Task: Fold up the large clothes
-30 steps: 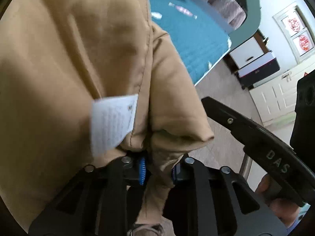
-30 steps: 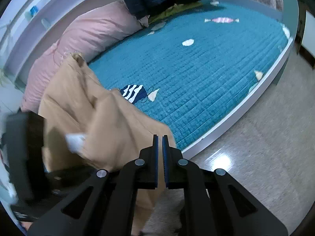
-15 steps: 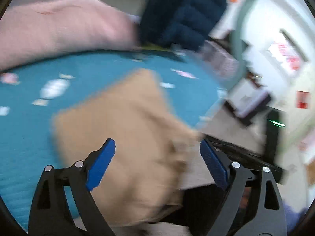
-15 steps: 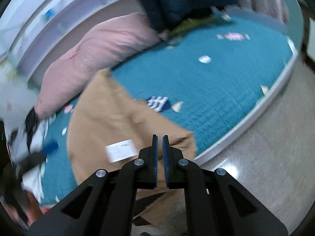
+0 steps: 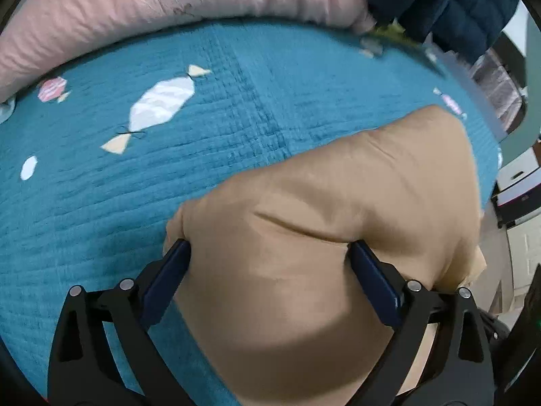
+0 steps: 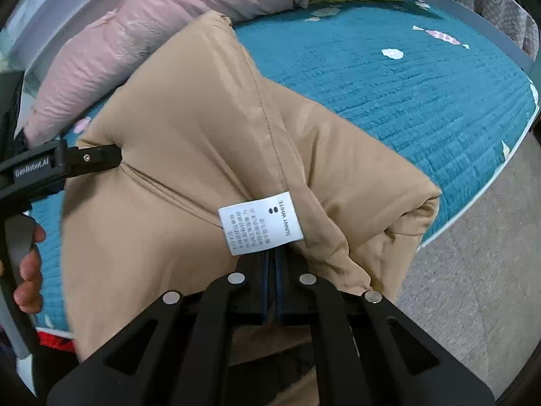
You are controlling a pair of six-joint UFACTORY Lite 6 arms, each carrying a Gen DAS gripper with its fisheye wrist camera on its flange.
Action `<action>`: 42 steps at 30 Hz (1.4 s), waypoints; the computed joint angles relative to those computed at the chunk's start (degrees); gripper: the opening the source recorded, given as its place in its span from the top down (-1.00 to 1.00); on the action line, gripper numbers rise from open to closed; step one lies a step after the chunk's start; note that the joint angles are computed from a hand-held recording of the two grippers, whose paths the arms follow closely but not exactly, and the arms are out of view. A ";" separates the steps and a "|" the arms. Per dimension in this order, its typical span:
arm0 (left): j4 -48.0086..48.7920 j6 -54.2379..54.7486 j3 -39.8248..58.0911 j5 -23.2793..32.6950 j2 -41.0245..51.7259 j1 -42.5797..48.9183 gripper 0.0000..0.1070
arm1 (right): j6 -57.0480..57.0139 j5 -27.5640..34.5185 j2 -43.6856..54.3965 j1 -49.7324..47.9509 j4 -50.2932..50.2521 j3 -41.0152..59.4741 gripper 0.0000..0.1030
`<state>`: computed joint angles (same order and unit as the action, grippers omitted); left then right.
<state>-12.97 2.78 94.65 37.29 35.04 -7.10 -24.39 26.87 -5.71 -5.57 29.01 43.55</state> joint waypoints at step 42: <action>-24.35 11.69 -75.61 -10.55 -71.73 -2.24 -0.83 | -19.69 42.07 -26.82 -45.88 20.71 -16.38 -0.21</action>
<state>-37.31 14.47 19.04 26.74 -36.69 -9.34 -44.08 68.94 -32.53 -51.46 49.72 27.17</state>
